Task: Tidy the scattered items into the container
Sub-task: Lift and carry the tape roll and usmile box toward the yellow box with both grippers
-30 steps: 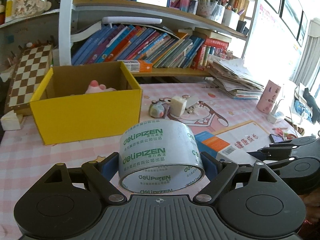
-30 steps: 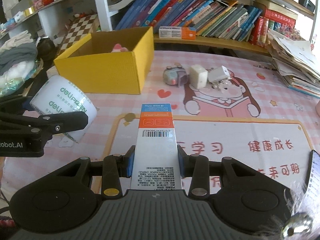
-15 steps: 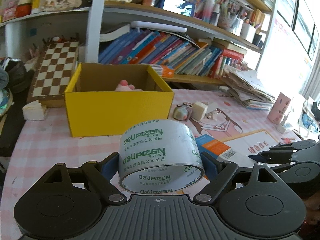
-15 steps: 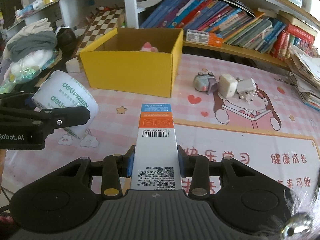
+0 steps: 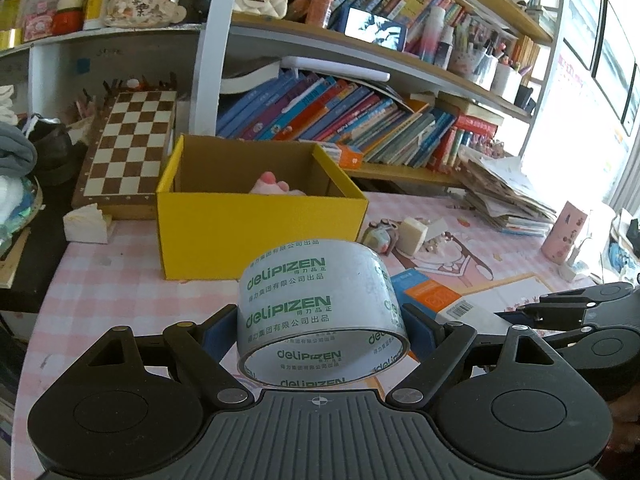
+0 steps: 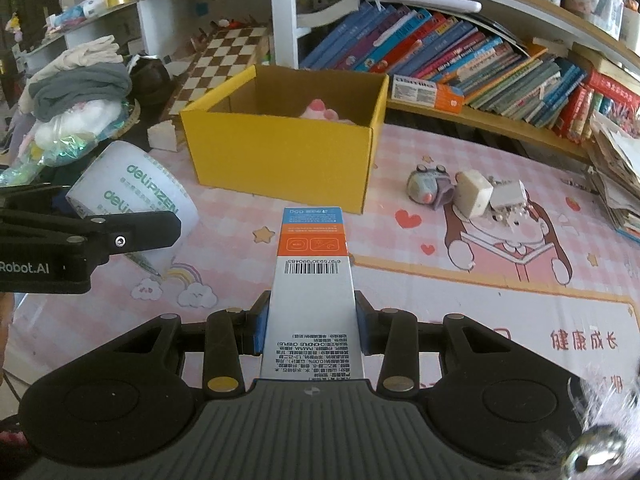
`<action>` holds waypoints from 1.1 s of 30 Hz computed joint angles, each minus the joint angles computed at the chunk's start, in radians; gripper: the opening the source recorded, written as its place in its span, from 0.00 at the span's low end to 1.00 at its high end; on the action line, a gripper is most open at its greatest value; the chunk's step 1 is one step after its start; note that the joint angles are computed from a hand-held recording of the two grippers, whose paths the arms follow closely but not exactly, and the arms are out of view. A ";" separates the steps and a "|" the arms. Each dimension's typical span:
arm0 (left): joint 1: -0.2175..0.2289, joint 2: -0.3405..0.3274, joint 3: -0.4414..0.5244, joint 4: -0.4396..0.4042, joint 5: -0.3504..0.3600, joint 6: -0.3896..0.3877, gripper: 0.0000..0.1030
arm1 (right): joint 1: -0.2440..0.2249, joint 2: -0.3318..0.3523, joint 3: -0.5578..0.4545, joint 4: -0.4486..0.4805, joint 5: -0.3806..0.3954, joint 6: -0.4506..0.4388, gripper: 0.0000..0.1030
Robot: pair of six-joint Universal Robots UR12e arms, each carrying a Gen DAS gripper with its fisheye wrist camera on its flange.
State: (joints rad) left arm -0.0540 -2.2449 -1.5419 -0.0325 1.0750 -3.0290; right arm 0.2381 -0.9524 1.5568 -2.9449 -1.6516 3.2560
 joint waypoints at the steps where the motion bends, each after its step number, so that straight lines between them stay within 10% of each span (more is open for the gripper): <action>1: 0.001 0.000 0.001 0.004 0.000 -0.004 0.84 | 0.001 0.001 -0.002 -0.003 0.002 -0.002 0.36; 33: -0.011 -0.124 0.270 0.044 0.035 -0.045 0.84 | -0.047 0.102 -0.253 -0.053 0.104 -0.130 0.36</action>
State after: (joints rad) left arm -0.0651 -2.3692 -1.2722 0.0119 1.1095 -3.0735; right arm 0.1912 -0.8499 1.3034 -2.9983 -1.5473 3.1257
